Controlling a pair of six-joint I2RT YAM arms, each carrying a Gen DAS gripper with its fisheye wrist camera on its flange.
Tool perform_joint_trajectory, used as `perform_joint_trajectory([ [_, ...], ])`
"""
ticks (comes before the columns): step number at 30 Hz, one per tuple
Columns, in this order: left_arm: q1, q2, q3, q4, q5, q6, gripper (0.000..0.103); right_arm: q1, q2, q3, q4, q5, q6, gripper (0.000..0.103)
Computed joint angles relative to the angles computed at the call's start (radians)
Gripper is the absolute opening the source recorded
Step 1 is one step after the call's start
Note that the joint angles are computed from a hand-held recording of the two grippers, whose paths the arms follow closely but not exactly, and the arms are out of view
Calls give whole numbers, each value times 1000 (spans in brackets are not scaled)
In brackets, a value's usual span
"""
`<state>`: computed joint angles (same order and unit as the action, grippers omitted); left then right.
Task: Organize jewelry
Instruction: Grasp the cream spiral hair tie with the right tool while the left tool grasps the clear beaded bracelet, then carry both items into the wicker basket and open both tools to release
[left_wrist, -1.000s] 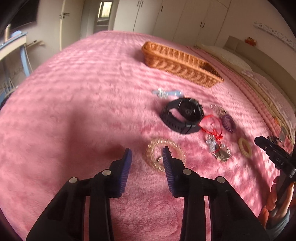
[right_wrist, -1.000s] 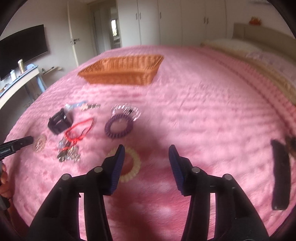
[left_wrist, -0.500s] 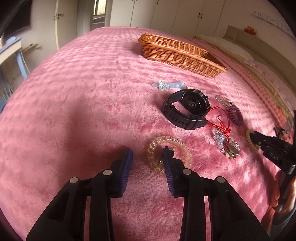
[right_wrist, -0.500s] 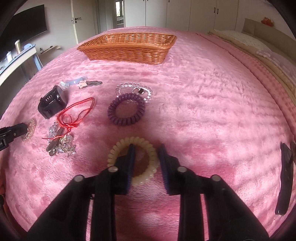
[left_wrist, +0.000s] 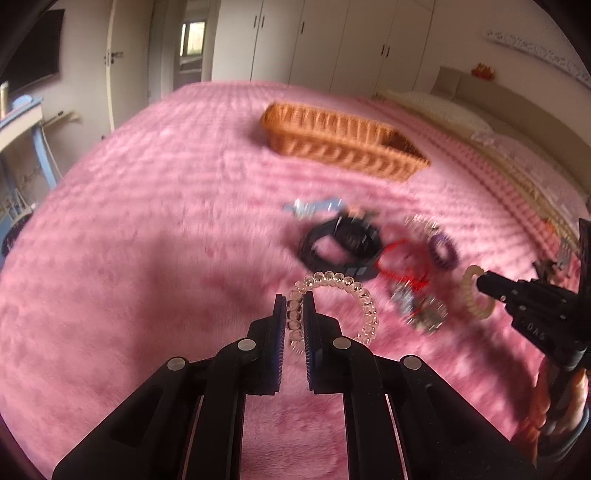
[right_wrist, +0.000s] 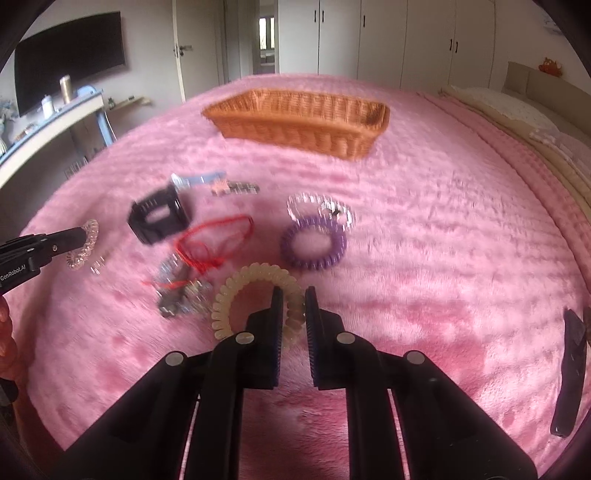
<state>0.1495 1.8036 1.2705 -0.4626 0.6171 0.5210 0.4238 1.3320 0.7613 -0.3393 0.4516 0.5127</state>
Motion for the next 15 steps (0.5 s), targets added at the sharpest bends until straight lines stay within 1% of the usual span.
perform_joint_trajectory([
  [2,-8,-26,7,3,15,-16,7,-3,-18,30,-13,9,-11,9],
  [4,-27,-40,30,7,23,-40,7,-25,-29,57,-11,-10,-32,9],
  [7,-63,-34,102,-2,39,-86,7,-80,-10,132,-3,-48,-82,9],
  [10,-128,20,221,9,7,-153,7,-146,44,228,10,-91,-139,9],
  [12,-166,80,322,-8,-12,-192,8,-198,111,312,20,-109,-185,9],
  [15,-223,197,510,-42,-48,-237,8,-278,227,455,21,-168,-229,9],
])
